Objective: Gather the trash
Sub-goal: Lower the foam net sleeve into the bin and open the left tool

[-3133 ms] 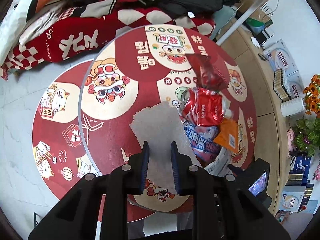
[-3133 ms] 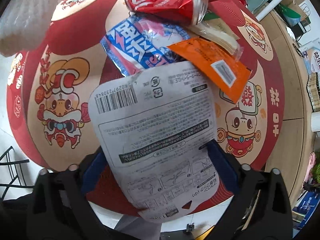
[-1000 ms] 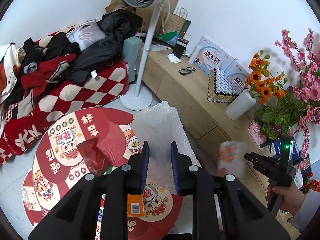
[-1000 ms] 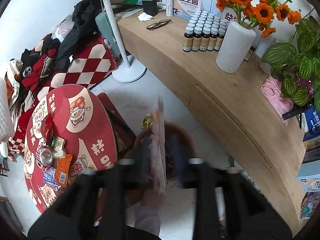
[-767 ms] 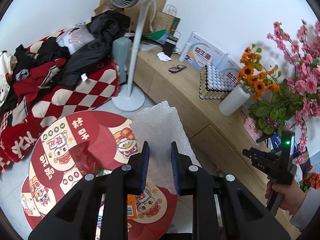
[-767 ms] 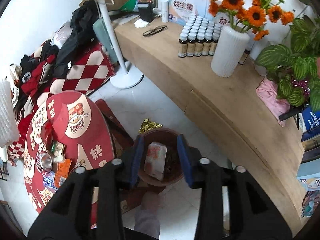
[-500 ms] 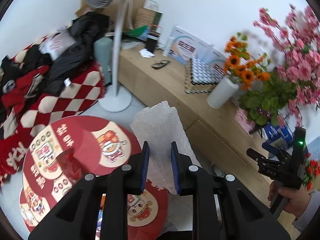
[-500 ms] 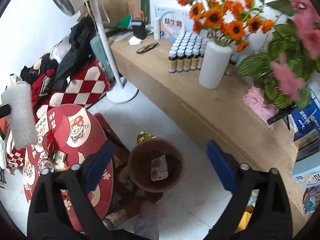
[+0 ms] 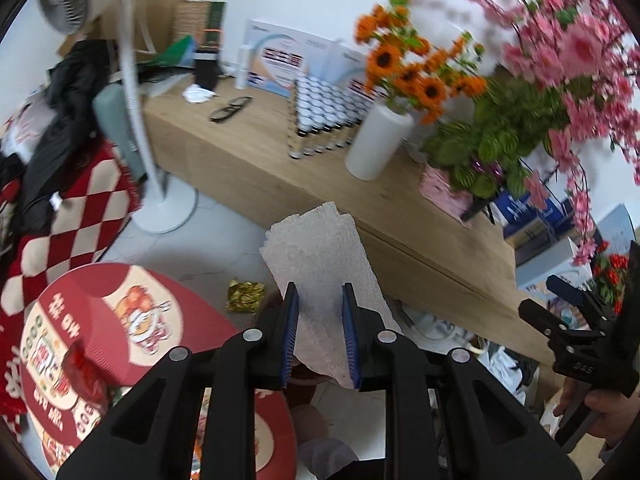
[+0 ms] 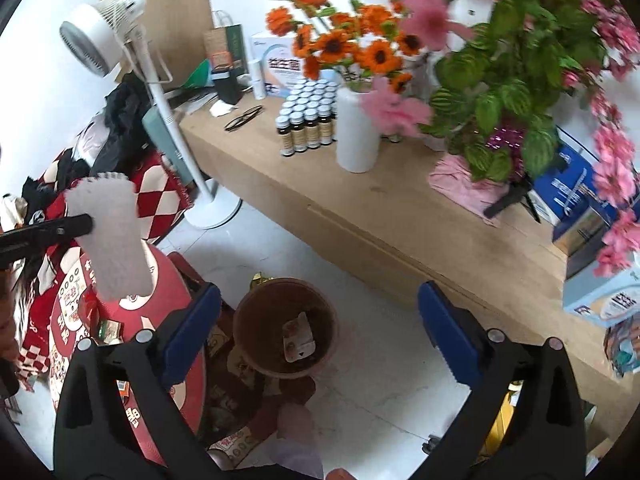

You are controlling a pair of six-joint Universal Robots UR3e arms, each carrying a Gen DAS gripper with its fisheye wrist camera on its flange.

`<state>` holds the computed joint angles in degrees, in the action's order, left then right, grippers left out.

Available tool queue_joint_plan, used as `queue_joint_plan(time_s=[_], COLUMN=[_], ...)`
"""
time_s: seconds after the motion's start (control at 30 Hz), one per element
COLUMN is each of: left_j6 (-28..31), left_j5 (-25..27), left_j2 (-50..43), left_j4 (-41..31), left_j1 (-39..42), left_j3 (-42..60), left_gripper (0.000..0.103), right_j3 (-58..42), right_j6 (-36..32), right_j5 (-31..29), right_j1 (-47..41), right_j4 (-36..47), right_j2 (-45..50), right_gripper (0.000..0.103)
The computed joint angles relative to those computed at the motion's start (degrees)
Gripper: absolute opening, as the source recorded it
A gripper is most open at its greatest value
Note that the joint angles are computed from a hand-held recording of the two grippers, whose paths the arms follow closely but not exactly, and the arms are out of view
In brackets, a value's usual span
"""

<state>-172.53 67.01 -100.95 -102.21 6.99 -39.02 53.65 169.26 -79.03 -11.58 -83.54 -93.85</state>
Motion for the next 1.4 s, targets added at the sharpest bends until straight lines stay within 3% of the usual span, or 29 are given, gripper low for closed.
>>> queue_joint_plan(time_s=[0.1, 0.23, 0.37, 0.67, 0.83, 1.07, 1.2, 1.4], left_j6=[-1.0, -2.3, -3.1, -3.1, 1.1, 16.4, 30.2, 56.3], left_j5=[0.1, -0.4, 1.3, 2.9, 2.4, -1.3, -4.5, -6.3], left_j2=[-5.7, -12.4, -16.0, -1.9, 7.6, 21.8, 26.9, 31.4], left_j4=[0.4, -0.8, -2.4, 1.6, -2.5, -15.8, -28.3, -49.8], left_j1=[-3.7, -6.3, -6.7, 5.8, 18.2, 46.1, 65.4, 95.0], left_j3=[4.9, 12.9, 19.9, 2.9, -4.5, -10.7, -9.9, -5.8], left_gripper=[0.026, 0.058, 0.072, 0.09, 0.094, 0.095, 0.095, 0.095], right_j3=[1.4, 2.5, 3.0, -1.5, -7.4, -11.8, -15.2, -18.5], right_j6=[-1.8, -3.1, -3.4, -0.2, 2.2, 5.7, 7.0, 9.1], right_j5=[0.5, 0.9, 1.0, -0.9, -2.4, -1.3, -0.6, -3.5], right_j1=[-3.1, -5.7, -6.5, 1.0, 7.5, 16.6, 24.1, 35.8], right_j4=[0.7, 1.4, 1.3, -0.7, 0.5, -1.0, -0.9, -1.0], right_j2=[-2.0, -3.4, -3.4, 1.7, 7.6, 13.8, 18.8, 26.1], right_gripper=[0.097, 0.097, 0.097, 0.097, 0.097, 0.097, 0.097, 0.097])
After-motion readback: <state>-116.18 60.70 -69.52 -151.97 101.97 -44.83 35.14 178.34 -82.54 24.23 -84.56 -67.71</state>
